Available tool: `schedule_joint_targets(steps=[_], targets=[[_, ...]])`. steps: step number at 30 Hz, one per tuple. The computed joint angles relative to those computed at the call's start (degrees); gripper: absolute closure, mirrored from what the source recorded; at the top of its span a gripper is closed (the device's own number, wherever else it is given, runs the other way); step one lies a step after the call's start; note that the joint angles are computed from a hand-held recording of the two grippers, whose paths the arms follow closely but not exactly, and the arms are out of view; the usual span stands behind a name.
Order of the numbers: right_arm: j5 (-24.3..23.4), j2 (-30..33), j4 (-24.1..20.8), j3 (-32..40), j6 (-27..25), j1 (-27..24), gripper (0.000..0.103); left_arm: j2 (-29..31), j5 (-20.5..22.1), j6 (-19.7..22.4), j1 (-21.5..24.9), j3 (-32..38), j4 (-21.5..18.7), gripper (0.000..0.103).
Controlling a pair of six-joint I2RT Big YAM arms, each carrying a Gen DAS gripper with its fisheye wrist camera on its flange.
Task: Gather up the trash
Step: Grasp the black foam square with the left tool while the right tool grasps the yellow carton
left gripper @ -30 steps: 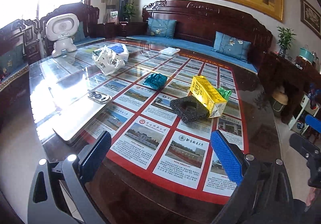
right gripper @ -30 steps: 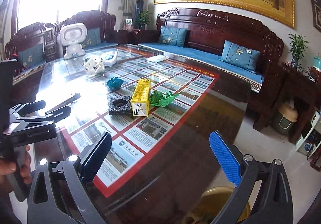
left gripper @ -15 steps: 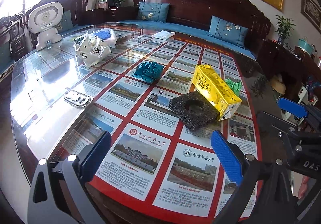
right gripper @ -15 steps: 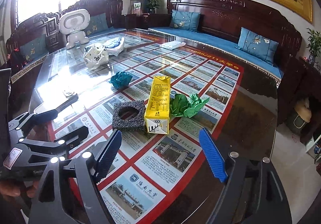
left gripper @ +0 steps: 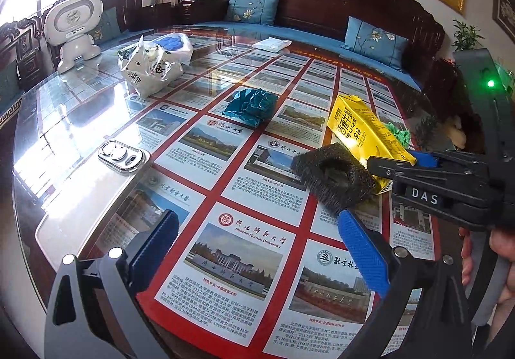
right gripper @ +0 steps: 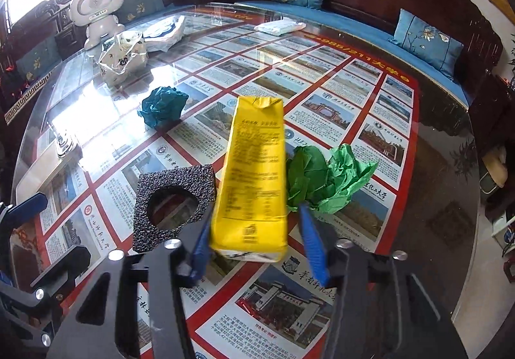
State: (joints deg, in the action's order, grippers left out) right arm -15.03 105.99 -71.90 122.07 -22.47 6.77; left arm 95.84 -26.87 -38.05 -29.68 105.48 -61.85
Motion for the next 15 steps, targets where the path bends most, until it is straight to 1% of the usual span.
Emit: schedule_joint_targets(steps=[3, 5, 8, 10, 12, 15], targets=[[-1.42, -1.07, 1.09, -1.24, -0.59, -0.68, 0.066, 1.18, 0.09, 0.03, -0.02, 1.77, -1.12, 0.004], [-2.39, -2.51, 2.62, -2.69, -0.83, -1.42, 0.066, 2.42, -0.48, 0.04, -0.17, 3.64, -2.49, 0.004], [-4.11, -4.95, 4.27, -4.83, -1.54, -2.9, 0.066, 4.79, -1.38, -0.11, -0.53, 7.31, -5.52, 0.004], [-5.74, -6.46, 4.65, -6.26, -2.18, -4.13, 0.066, 6.94, -1.66, -1.02, -0.68, 10.69, -8.21, 0.004], [-7.33, -7.31, 4.41, -7.03, -2.56, -5.29, 0.066, 9.23, -0.72, -2.16, -0.68, 14.35, -9.93, 0.004], [-9.04, -8.18, 4.56, -7.73, -2.93, -6.88, 0.066, 13.86, 0.64, -4.26, -0.61, 21.63, -14.03, 0.004]])
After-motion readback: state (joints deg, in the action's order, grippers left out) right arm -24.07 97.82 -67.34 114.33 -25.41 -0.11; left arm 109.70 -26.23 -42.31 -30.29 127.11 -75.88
